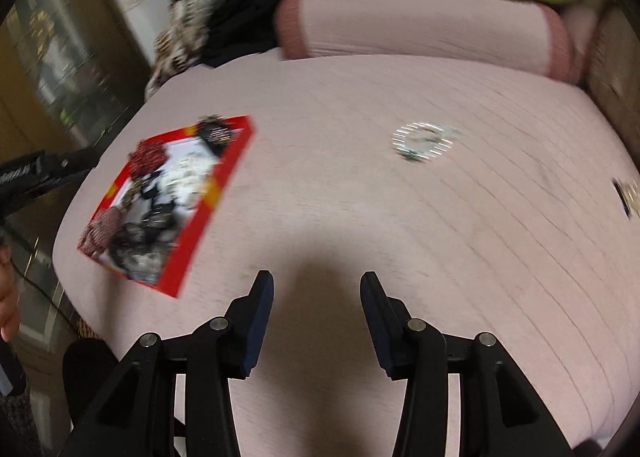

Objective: Organize jewelry

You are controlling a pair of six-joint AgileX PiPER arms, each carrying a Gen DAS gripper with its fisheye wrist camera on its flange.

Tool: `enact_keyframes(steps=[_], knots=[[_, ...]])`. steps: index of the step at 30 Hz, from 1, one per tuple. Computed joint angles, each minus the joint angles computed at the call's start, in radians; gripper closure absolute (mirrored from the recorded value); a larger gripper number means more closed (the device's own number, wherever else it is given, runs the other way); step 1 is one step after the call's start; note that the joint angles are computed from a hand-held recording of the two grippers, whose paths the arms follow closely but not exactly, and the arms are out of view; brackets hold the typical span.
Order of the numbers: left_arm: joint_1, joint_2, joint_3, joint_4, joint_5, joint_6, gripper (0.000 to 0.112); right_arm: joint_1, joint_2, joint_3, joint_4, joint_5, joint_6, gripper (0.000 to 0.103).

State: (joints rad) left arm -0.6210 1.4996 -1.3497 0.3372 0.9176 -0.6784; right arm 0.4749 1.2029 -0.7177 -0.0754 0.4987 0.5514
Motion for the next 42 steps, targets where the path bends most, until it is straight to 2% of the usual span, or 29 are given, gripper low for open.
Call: enact_keyframes(steps=[5,10,17,21,24,29,30,31,33,38,42], knots=[[-0.112,0.059,-0.053,0.027,0.022,-0.050,0.077,-0.223,-0.074,0.072,0.211,0.005,-0.274,0.054],[-0.172,0.107,-0.070,0.027,0.017,-0.080,0.077,-0.375,-0.026,0.069,0.343,-0.022,-0.478,0.054],[-0.167,0.157,-0.030,-0.044,-0.042,-0.056,0.077,-0.504,0.152,-0.047,0.549,-0.065,-0.728,0.059],[-0.143,0.185,-0.012,-0.090,-0.084,-0.027,0.077,-0.582,0.320,-0.198,0.739,-0.029,-0.881,0.059],[-0.120,0.215,-0.014,-0.117,-0.108,0.008,0.077,-0.609,0.438,-0.301,0.819,0.006,-0.916,0.060],[-0.096,0.255,-0.030,-0.130,-0.133,0.049,0.077,-0.621,0.607,-0.446,0.885,0.047,-0.925,0.067],[-0.092,0.265,-0.036,-0.136,-0.136,0.056,0.076,-0.620,0.637,-0.474,0.885,0.056,-0.920,0.073],[-0.091,0.270,-0.038,-0.140,-0.134,0.060,0.077,-0.620,0.656,-0.489,0.890,0.062,-0.920,0.086],[-0.087,0.286,-0.048,-0.144,-0.130,0.066,0.077,-0.628,0.691,-0.518,0.922,0.093,-0.943,0.102],[-0.089,0.317,-0.076,-0.150,-0.116,0.064,0.077,-0.680,0.635,-0.429,1.070,0.103,-1.098,0.102],[-0.107,0.331,-0.099,-0.148,-0.106,0.052,0.077,-0.722,0.589,-0.382,1.073,0.106,-1.132,0.101]])
